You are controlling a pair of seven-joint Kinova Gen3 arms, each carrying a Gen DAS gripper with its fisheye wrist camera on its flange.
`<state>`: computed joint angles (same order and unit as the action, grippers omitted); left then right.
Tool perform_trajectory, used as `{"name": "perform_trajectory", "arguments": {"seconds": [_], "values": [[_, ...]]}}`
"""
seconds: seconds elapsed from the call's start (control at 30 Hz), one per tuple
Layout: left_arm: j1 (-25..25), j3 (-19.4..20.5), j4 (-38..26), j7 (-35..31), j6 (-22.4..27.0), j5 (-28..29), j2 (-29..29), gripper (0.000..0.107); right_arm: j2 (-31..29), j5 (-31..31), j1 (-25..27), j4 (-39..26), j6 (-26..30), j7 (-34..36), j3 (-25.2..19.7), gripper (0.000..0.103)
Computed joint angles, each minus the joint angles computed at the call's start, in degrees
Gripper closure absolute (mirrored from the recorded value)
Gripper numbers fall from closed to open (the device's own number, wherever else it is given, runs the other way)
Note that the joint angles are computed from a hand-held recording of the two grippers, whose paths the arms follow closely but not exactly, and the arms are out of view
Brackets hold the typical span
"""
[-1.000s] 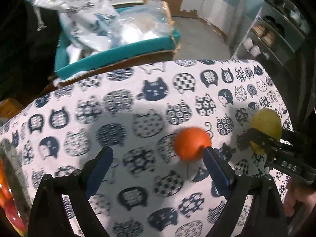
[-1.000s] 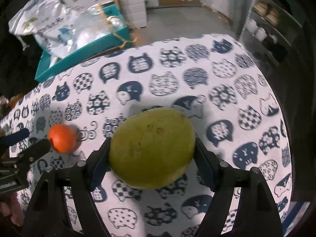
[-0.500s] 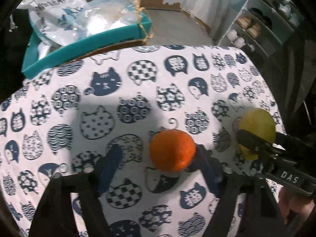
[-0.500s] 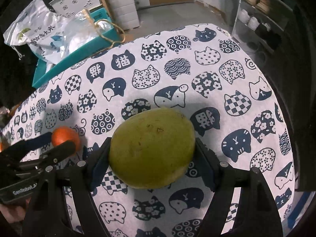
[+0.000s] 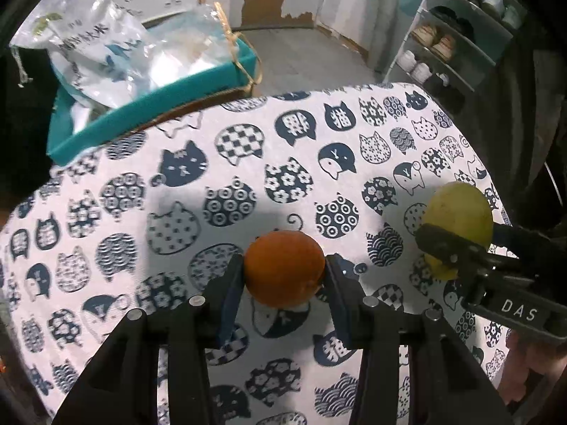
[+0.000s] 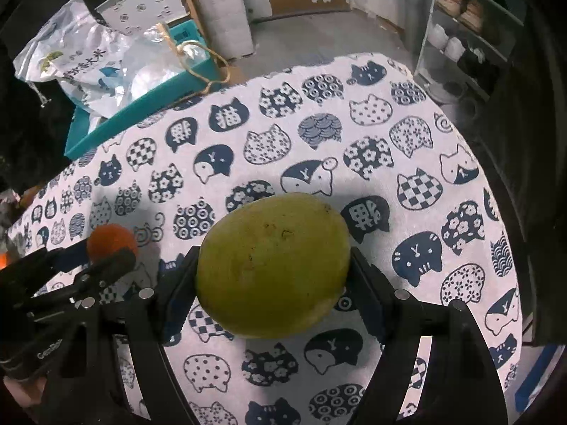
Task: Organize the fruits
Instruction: 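Carry the held pear and tangerine over the green bowl with both tools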
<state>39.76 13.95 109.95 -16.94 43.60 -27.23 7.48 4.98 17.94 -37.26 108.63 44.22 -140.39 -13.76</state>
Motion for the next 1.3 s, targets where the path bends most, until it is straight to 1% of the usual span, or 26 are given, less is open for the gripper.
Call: {"name": "perform_trajectory", "arguments": {"seconds": [0.17,0.37,0.53,0.77,0.9,1.03,1.1,1.3], "values": [[2.0,1.1,-0.6,4.7,6.0,-3.9,-2.0,0.062,-0.8,3.5,-2.1,-1.5,2.8,-1.8,-1.1,0.025],[1.5,4.2,-0.8,6.9,11.8,-4.8,-6.3,0.062,-2.4,7.3,-4.5,-3.7,6.8,-3.9,-3.2,0.025],[0.5,7.4,-1.0,8.9,16.5,-5.3,-10.4,0.062,-3.9,8.9,-6.2,-5.7,9.4,-5.6,-5.2,0.025],[-2.2,12.4,-1.1,10.6,22.3,-4.7,-16.1,0.063,-4.5,11.4,-9.2,-9.0,12.6,-6.8,-8.0,0.025],[-4.4,15.2,-1.2,10.7,25.3,-3.7,-19.6,0.063,-4.4,13.0,-11.5,-11.5,14.7,-7.5,-9.3,0.025],[-6.6,18.5,-1.8,10.2,29.6,-3.0,-23.4,0.063,-3.9,15.2,-13.9,-13.9,16.8,-8.9,-10.4,0.025],[-7.8,19.3,-2.0,9.5,31.3,-2.0,-25.6,0.063,-3.7,15.7,-15.1,-14.9,17.4,-9.3,-10.7,0.025],[-11.2,20.2,-2.1,6.9,35.5,1.1,-32.6,0.063,-2.4,16.7,-18.4,-18.1,18.1,-9.8,-11.2,0.025]]}}
